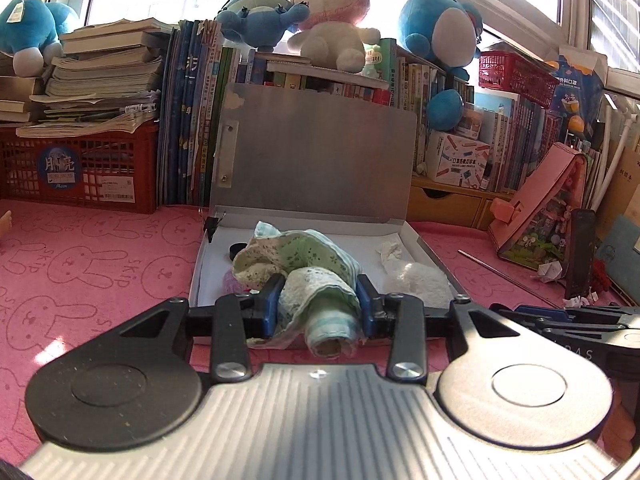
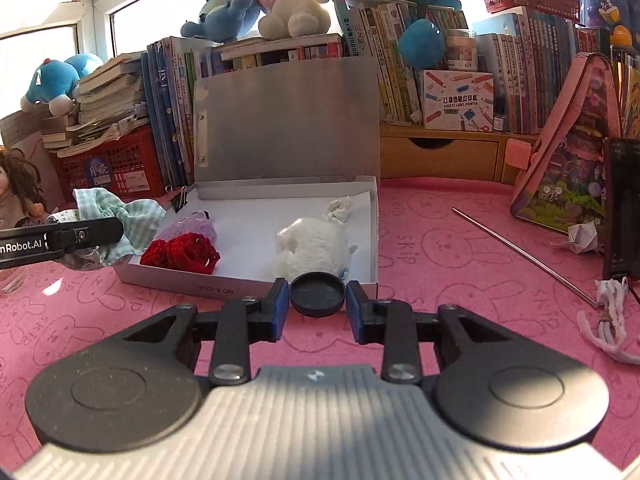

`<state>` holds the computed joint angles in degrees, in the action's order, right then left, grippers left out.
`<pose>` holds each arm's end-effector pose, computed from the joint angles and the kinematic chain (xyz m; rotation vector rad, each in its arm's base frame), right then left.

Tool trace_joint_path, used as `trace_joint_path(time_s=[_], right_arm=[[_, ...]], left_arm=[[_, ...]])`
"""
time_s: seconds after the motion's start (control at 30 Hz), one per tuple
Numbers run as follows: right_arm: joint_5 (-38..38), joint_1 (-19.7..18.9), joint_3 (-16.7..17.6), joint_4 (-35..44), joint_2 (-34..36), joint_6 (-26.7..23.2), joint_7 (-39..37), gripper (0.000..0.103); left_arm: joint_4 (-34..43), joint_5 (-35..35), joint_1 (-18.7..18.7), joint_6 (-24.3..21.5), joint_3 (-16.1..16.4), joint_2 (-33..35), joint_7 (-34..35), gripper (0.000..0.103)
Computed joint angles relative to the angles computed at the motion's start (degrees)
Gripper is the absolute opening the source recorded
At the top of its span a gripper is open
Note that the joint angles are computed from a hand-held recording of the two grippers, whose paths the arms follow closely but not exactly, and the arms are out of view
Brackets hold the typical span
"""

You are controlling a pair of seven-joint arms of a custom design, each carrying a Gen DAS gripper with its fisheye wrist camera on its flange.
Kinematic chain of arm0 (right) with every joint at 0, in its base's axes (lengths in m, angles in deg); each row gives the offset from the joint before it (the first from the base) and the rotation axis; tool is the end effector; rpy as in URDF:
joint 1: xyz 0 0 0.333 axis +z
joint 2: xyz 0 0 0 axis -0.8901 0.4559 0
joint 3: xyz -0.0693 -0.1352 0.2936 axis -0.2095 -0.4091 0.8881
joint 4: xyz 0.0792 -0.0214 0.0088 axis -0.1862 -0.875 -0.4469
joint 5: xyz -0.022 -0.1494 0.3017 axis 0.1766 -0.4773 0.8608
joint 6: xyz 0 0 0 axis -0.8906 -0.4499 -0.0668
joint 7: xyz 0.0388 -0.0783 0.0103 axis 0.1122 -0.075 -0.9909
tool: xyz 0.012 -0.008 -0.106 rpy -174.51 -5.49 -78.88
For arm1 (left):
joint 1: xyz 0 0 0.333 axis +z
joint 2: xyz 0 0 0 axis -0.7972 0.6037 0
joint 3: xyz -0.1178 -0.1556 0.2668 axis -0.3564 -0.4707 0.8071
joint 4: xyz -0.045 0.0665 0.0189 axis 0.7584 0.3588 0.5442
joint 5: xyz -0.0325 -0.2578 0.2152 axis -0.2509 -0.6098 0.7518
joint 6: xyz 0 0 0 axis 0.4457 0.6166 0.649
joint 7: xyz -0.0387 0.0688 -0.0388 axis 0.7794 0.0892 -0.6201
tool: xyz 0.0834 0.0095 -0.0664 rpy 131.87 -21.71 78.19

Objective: Organize objects
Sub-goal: 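Carry the green checked cloth with the left tool into the box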

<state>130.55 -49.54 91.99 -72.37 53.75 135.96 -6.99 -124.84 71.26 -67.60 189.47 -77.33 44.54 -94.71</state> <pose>0.6174 0.2209 0.4461 -1.8770 1.0307 -0.4548 0.5096 -0.2438 0.4669 -1.7728 1.1813 -0.9460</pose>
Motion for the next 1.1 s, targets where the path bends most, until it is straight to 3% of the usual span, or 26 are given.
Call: trace_joint_path(time_s=[0.17, 0.33, 0.67, 0.93, 1.1], right_arm=[[-11.24, 2.87, -3.43, 5.68, 4.14, -0.99, 13.13, 0.036], [-23.92, 6.58, -7.72, 12.85, 8.96, -3.04, 26.58, 0.036], [-42.77, 12.03, -14.19, 32.30, 21.65, -7.92, 44.45, 0.036], [-53.14, 12.76, -16.10, 48.46, 31.80, -14.80, 56.13, 0.036], [-58.65, 12.13, -15.20, 58.03, 37.35, -19.46, 60.94, 0.036]], left_arm=[[3.60, -0.36, 0.83, 0.75, 1.19, 3.09, 2.66, 0.044], [9.11, -2.55, 2.33, 4.37, 3.12, 6.87, 5.90, 0.044], [18.28, -6.22, 2.96, 7.94, 7.48, 14.22, 9.97, 0.044], [21.03, -8.66, 2.37, 9.94, 9.79, 17.79, 12.28, 0.044], [21.85, -9.01, 1.78, 10.56, 10.69, 19.13, 13.25, 0.044]])
